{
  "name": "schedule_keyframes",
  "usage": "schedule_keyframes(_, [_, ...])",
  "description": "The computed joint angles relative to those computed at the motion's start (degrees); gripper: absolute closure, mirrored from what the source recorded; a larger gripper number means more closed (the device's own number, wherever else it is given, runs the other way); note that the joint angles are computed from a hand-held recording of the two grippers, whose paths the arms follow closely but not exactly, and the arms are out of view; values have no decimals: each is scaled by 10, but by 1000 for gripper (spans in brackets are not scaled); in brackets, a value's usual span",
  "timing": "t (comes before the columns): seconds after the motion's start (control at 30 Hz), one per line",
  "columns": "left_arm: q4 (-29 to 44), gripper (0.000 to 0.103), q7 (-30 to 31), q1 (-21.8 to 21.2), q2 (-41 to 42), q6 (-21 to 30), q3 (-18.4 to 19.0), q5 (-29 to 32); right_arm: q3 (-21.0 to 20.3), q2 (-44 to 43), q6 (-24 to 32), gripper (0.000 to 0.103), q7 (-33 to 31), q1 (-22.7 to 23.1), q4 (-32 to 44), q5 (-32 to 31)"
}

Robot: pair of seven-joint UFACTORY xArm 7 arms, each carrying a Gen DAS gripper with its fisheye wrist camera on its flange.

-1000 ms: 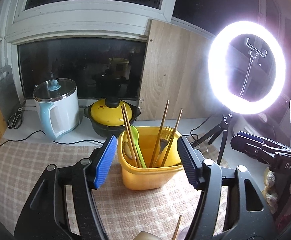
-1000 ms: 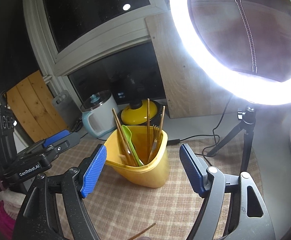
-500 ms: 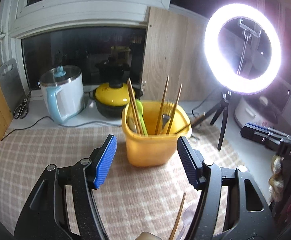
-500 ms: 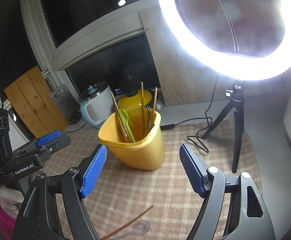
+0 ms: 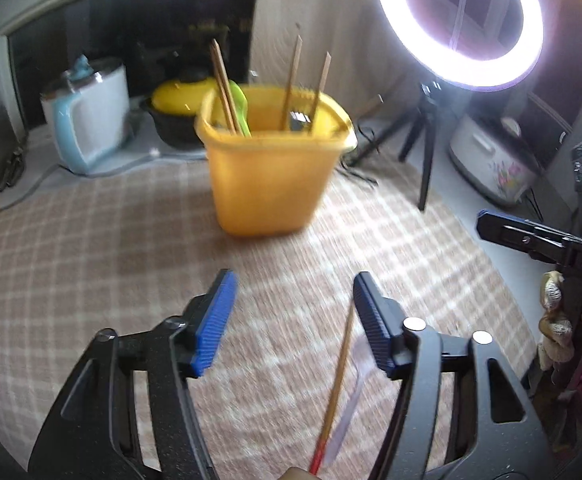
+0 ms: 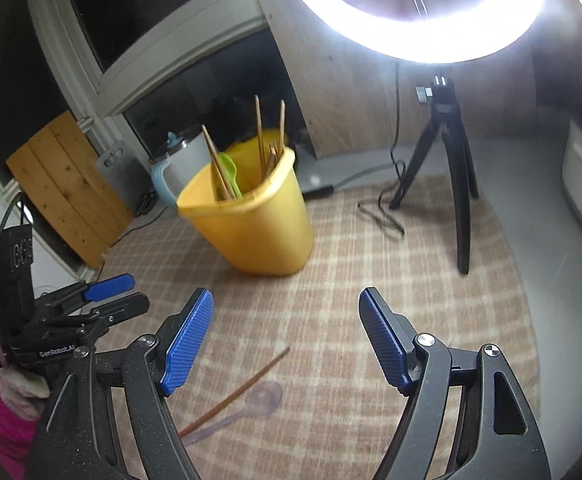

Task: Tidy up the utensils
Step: 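Move both open tools down to the last chopstick and the clear plastic spoon, then close the left tool on the red-tipped chopstick while the right tool closes on the clear spoon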

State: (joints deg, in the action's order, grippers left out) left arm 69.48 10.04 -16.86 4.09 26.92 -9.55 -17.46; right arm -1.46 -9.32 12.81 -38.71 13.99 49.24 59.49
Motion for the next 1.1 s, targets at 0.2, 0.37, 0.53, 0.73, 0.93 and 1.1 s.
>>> schedule_keyframes(0.2, [-1, 63, 35, 1, 11, 53, -8, -54, -1, 18, 65, 28, 26, -18, -11, 20])
schedule_keyframes(0.37, [-6, 76, 45, -3, 19, 85, -11, -68, 7, 38, 112, 39, 31, -37, -14, 42])
schedule_keyframes(0.53, [-8, 89, 50, -8, 27, 109, -13, -60, 21, 59, 153, 56, 43, -53, -9, 40])
schedule_keyframes(0.73, [-6, 91, 51, -16, 38, 125, -15, -37, 33, 77, 188, 70, 53, -65, 0, 48])
schedule_keyframes(0.93, [1, 91, 42, -24, 55, 123, -16, -1, 43, 92, 197, 76, 65, -71, 6, 53])
schedule_keyframes(1.1, [12, 91, 49, -22, 70, 129, -19, 2, 50, 101, 194, 79, 70, -71, 10, 59])
